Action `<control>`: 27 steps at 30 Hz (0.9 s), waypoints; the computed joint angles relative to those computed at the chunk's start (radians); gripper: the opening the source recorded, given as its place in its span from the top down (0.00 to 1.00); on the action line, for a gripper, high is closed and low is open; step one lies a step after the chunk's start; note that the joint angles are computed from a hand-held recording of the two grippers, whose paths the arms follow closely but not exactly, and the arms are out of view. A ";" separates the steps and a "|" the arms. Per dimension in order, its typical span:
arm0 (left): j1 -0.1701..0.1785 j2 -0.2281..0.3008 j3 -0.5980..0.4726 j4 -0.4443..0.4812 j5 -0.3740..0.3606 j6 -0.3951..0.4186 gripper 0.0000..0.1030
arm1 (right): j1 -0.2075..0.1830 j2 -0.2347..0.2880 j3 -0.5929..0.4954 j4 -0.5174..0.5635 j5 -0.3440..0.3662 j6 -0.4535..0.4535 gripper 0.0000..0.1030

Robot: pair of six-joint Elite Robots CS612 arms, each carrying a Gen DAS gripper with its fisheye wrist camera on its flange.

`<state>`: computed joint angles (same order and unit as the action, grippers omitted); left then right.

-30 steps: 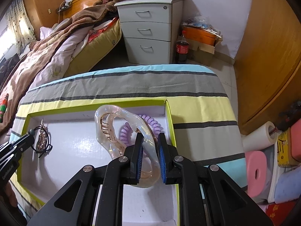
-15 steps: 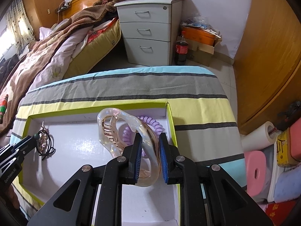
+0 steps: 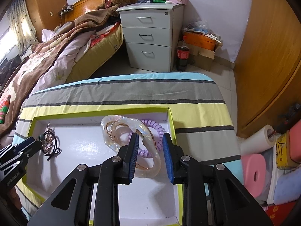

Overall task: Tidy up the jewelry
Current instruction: 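Open both tools to drop the black cord and claw clip into the box, then lower the right tool onto the brown bead bracelet and close it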

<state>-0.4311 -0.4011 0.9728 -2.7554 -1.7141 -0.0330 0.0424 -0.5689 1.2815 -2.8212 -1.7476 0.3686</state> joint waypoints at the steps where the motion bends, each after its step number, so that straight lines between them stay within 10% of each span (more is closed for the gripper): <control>1: -0.001 -0.001 0.002 -0.001 0.002 -0.001 0.67 | 0.001 -0.001 0.003 -0.004 -0.001 -0.001 0.74; 27: -0.009 -0.092 0.164 -0.134 0.022 -0.010 0.56 | 0.016 -0.070 0.146 -0.208 -0.013 0.022 0.70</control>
<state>-0.4406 -0.4927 1.1366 -2.8893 -1.6920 -0.0432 0.0583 -0.6392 1.4273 -3.0287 -1.7606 0.3903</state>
